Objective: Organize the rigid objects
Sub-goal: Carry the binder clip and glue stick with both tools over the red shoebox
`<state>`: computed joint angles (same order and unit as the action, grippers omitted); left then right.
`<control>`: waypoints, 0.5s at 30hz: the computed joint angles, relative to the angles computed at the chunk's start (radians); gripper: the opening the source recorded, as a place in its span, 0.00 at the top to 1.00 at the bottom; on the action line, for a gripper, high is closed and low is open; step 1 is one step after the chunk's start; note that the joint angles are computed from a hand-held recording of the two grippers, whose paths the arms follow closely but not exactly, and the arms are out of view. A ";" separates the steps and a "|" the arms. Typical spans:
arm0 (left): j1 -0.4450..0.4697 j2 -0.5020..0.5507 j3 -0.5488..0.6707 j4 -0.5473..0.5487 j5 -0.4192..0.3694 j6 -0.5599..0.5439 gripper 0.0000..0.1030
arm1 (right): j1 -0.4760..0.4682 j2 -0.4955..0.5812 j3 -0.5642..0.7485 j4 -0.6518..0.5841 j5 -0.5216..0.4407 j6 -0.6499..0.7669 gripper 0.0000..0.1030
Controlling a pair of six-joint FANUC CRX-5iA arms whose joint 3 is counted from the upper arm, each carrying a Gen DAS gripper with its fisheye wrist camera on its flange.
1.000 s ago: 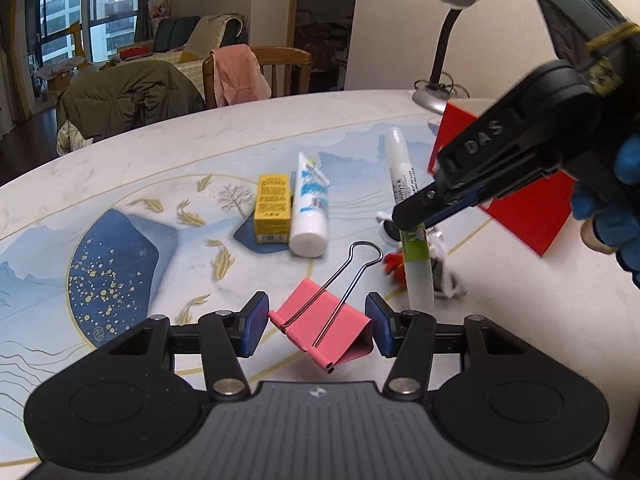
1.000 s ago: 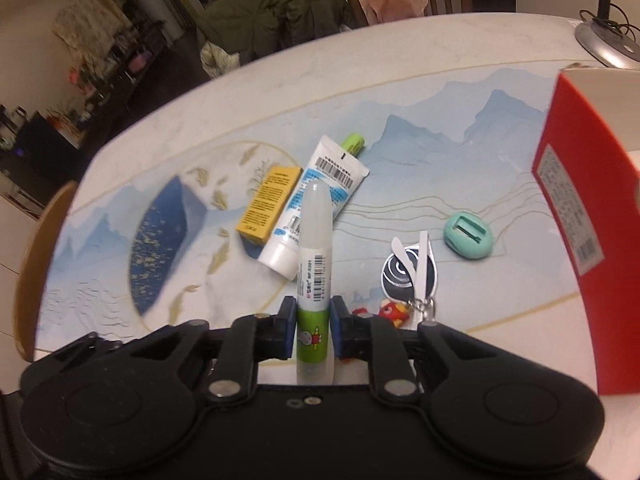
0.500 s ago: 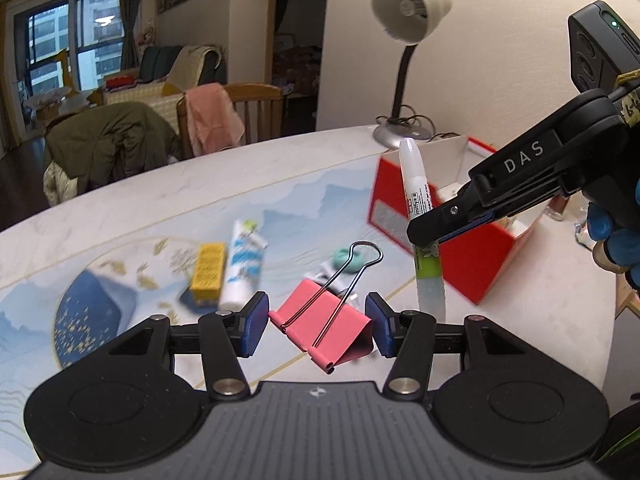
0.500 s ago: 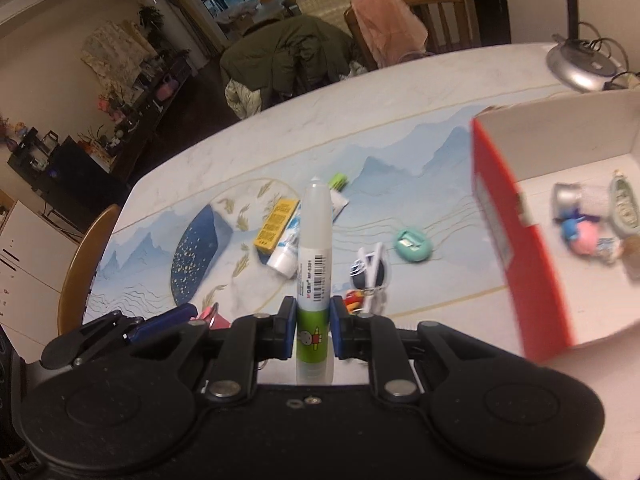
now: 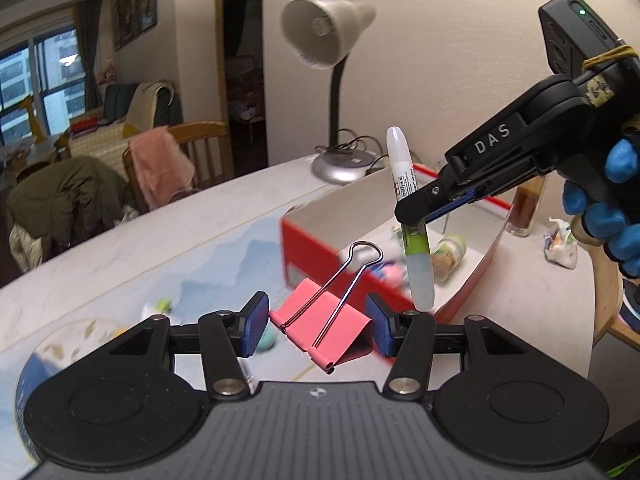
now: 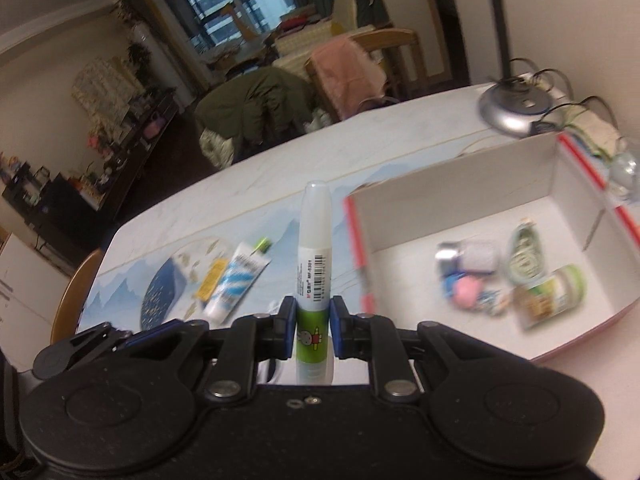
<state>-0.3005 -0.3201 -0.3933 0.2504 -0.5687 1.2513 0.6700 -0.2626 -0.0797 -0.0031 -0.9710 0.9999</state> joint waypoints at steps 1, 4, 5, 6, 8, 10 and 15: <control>-0.018 0.019 0.022 -0.024 0.003 0.024 0.49 | -0.023 0.000 0.003 -0.007 0.001 0.016 0.84; -0.067 0.086 0.095 -0.091 0.001 0.101 0.49 | -0.088 0.004 0.012 -0.020 0.001 0.058 0.84; -0.082 0.107 0.117 -0.111 -0.001 0.122 0.49 | -0.113 0.008 0.018 -0.028 -0.002 0.076 0.84; -0.099 0.129 0.142 -0.134 -0.003 0.143 0.49 | -0.132 0.012 0.020 -0.029 0.000 0.089 0.84; -0.128 0.171 0.192 -0.180 -0.013 0.186 0.49 | -0.171 0.018 0.023 -0.037 0.001 0.113 0.84; -0.155 0.214 0.238 -0.214 -0.026 0.218 0.49 | -0.211 0.023 0.025 -0.047 0.001 0.142 0.84; -0.213 0.325 0.362 -0.301 -0.082 0.295 0.49 | -0.295 0.052 0.035 -0.070 -0.011 0.216 0.84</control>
